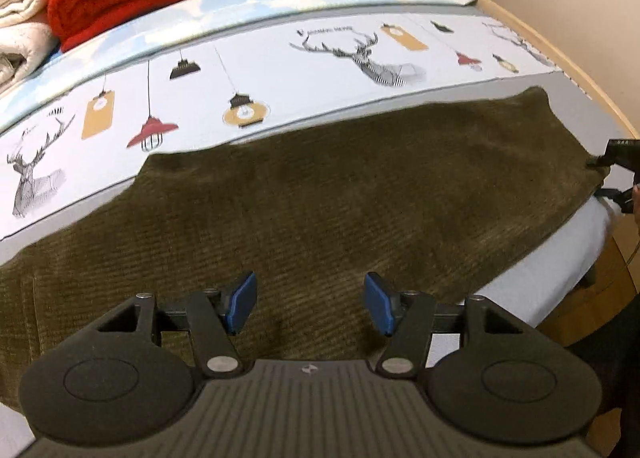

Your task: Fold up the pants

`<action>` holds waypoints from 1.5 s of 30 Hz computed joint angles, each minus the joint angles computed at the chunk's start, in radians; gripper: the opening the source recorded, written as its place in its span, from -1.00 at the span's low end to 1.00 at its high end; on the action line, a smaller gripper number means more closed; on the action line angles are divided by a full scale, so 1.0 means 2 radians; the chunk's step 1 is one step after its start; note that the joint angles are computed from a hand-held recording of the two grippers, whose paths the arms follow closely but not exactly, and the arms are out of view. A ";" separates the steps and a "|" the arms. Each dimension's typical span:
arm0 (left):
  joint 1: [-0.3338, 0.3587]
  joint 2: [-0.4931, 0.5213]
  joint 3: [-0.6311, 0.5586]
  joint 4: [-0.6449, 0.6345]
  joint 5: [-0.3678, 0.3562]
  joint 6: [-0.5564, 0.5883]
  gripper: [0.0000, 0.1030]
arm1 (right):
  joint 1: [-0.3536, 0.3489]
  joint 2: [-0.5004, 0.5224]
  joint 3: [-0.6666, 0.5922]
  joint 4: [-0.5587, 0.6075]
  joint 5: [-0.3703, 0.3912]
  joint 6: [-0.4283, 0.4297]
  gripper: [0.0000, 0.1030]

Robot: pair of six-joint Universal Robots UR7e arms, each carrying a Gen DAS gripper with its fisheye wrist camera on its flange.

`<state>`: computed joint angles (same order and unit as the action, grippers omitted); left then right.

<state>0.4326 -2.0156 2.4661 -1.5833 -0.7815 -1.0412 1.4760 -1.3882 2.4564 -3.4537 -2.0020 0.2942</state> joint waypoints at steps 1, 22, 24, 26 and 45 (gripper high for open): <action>0.000 0.002 -0.001 -0.001 0.002 -0.001 0.26 | 0.002 0.004 -0.002 -0.004 -0.005 0.000 0.10; -0.015 -0.024 -0.007 0.031 0.004 -0.015 0.26 | 0.074 0.065 -0.014 -0.107 -0.101 -0.022 -0.69; -0.019 -0.033 -0.009 0.043 0.005 -0.022 0.26 | 0.102 0.083 -0.026 -0.128 -0.128 -0.061 -0.70; -0.024 -0.045 -0.012 0.059 0.008 -0.032 0.26 | 0.136 0.115 -0.045 -0.164 -0.156 -0.137 -0.70; -0.108 -0.214 -0.118 0.537 -0.050 -0.407 0.25 | 0.376 0.472 -0.115 -0.242 0.057 -0.657 -0.71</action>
